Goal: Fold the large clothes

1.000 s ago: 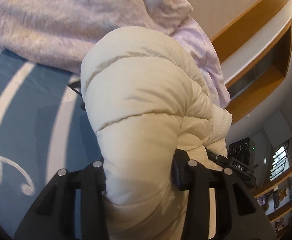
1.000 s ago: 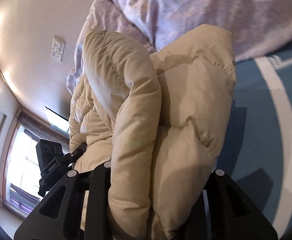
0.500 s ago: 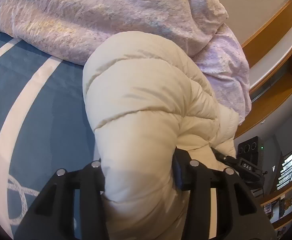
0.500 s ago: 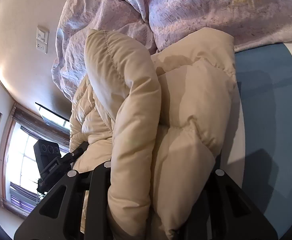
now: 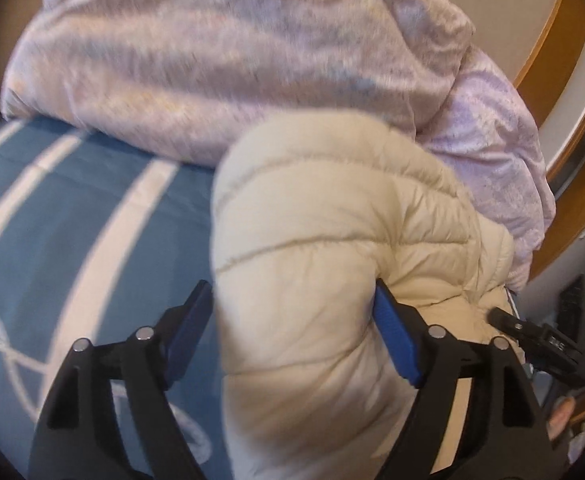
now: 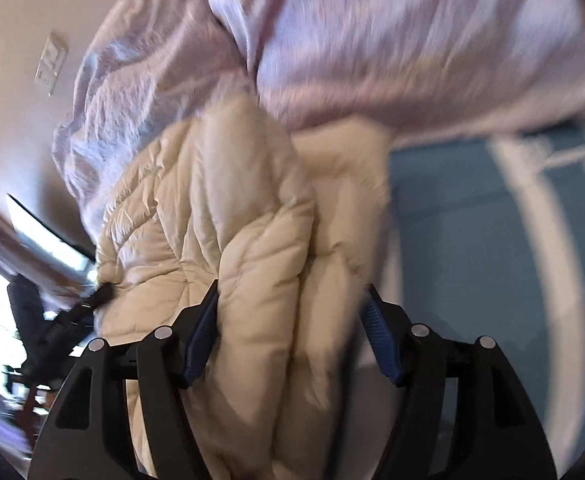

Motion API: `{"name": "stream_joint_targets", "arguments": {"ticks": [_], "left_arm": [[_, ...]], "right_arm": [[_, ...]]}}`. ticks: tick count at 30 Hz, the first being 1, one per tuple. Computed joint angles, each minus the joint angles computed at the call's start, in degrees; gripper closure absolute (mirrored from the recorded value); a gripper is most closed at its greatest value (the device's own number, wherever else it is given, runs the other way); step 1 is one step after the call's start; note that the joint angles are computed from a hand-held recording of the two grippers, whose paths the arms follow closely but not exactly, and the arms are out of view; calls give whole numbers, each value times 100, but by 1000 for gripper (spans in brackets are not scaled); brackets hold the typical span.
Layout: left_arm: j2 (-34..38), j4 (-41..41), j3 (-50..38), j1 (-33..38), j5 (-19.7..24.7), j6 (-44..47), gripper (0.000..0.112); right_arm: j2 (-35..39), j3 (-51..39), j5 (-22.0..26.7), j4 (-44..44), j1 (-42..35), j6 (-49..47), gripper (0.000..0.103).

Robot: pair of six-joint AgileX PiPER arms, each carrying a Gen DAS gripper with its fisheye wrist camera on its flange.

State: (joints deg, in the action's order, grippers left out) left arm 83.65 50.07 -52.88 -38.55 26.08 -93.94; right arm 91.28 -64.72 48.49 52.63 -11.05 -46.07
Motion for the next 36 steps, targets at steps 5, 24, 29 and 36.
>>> {"name": "stream_joint_targets", "arguments": {"ticks": [5, 24, 29, 36], "left_arm": [[-37, 208, -458, -676, 1458, 49, 28], [1638, 712, -1858, -1153, 2533, 595, 23], [1848, 852, -1899, -1125, 2454, 534, 20], [1981, 792, -1867, -923, 2167, 541, 15]], "right_arm": [[-808, 323, -417, -119, 184, -100, 36], [651, -417, -1968, -1250, 1684, 516, 56], [775, -363, -1814, -946, 1475, 252, 56], [865, -293, -1919, -818, 1487, 176, 56]]}}
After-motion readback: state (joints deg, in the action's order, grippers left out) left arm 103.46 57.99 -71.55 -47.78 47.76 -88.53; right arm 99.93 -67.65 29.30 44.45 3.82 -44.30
